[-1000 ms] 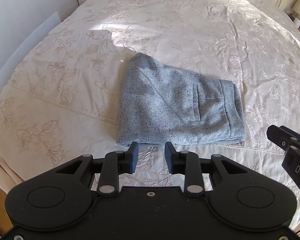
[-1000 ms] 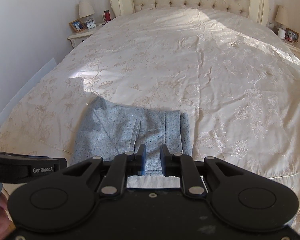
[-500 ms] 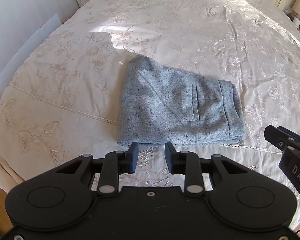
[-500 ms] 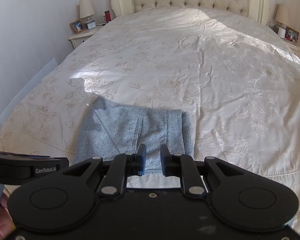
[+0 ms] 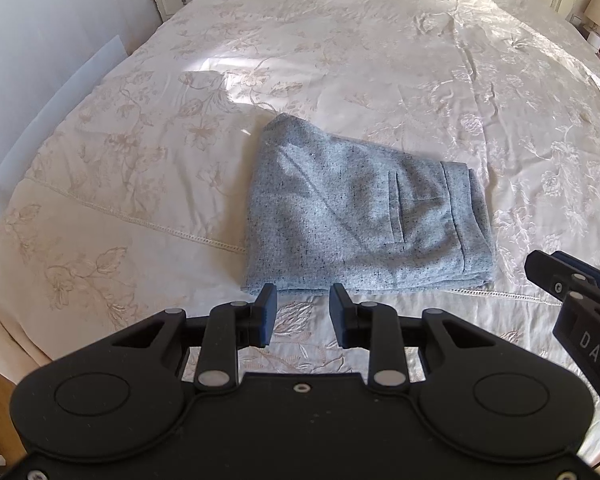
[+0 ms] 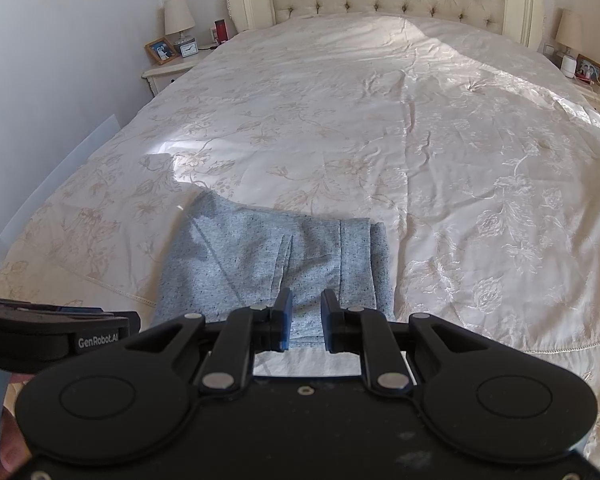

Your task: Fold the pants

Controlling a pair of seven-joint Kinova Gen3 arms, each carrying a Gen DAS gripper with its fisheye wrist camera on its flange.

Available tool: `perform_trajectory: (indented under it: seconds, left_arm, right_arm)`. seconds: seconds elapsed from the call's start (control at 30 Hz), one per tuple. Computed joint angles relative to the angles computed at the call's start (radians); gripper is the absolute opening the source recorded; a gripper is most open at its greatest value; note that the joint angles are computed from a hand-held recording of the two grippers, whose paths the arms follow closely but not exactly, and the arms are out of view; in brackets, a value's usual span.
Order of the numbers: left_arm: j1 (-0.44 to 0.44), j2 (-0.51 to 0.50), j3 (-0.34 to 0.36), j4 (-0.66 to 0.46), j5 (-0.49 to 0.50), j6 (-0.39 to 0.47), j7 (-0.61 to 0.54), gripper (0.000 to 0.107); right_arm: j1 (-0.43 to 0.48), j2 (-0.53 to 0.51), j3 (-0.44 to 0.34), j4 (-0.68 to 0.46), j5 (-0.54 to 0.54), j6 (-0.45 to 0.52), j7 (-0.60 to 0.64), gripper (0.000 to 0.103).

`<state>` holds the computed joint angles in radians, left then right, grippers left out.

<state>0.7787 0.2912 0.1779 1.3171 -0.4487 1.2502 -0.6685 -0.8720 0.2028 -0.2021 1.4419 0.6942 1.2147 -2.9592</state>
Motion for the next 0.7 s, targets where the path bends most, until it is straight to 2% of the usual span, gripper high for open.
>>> perform_trajectory:
  seconds: [0.7]
  left_arm:
    - [0.01,-0.001,0.001,-0.001,-0.01,0.003,0.002,0.04]
  right_arm:
    - [0.004,-0.009,-0.006,0.013,0.0,-0.016,0.0,0.017]
